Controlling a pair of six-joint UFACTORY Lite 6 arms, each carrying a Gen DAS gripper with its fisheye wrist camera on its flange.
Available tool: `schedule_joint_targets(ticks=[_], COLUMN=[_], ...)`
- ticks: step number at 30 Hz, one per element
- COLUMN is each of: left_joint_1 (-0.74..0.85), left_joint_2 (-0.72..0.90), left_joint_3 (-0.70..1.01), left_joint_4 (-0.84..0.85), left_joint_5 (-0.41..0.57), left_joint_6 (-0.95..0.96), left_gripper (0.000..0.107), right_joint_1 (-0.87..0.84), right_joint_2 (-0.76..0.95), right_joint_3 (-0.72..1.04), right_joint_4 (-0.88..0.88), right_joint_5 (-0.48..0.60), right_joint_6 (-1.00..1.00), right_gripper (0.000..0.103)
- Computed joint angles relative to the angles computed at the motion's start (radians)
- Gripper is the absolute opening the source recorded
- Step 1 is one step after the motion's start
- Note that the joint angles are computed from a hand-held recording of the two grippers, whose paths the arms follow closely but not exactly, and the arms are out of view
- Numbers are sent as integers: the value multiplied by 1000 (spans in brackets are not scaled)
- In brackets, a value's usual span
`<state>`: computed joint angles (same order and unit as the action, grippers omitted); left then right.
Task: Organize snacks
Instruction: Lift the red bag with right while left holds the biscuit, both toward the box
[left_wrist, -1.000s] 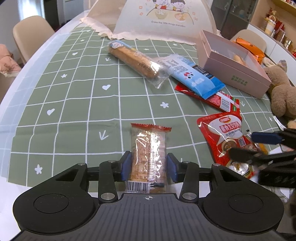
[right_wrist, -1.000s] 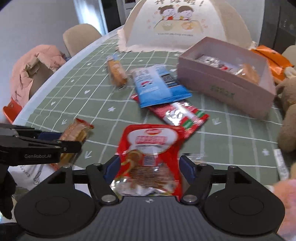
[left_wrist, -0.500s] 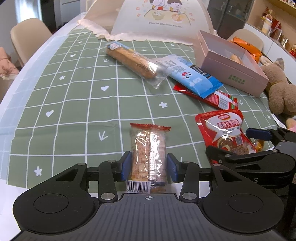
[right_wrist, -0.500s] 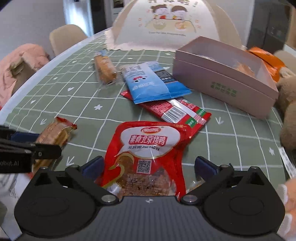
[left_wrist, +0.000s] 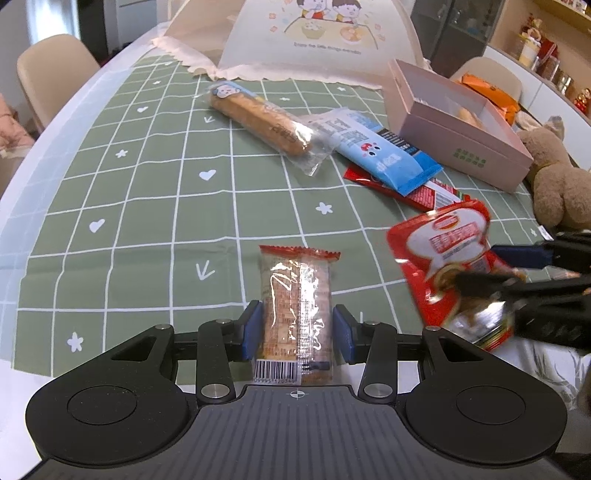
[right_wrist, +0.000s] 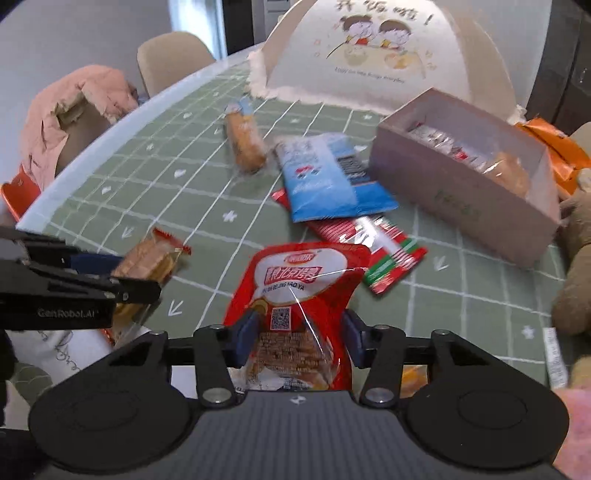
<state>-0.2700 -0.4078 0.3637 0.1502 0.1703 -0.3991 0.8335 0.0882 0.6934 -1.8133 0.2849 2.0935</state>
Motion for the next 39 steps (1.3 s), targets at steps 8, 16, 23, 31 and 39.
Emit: schedule_joint_targets(ticks=[8, 16, 23, 31, 39], left_joint_1=[-21, -35, -31, -9, 12], left_joint_2=[-3, -2, -19, -17, -3], left_joint_3=[0, -4, -24, -20, -4], left_joint_4=[128, 242, 283, 154, -1], left_joint_5=[5, 3, -14, -17, -13], left_joint_6=[-136, -239, -276, -123, 45], left_gripper=[46, 46, 46, 46, 46], right_joint_1=[10, 88, -58, 3, -28], right_joint_2=[-148, -169, -4, 232, 130], right_joint_3=[-85, -108, -37, 119, 77], right_joint_4=[110, 31, -68, -46, -22], right_joint_5=[146, 178, 53, 78, -6], right_joint_6=[-188, -156, 211, 238, -7], right_gripper=[23, 13, 70, 93, 66])
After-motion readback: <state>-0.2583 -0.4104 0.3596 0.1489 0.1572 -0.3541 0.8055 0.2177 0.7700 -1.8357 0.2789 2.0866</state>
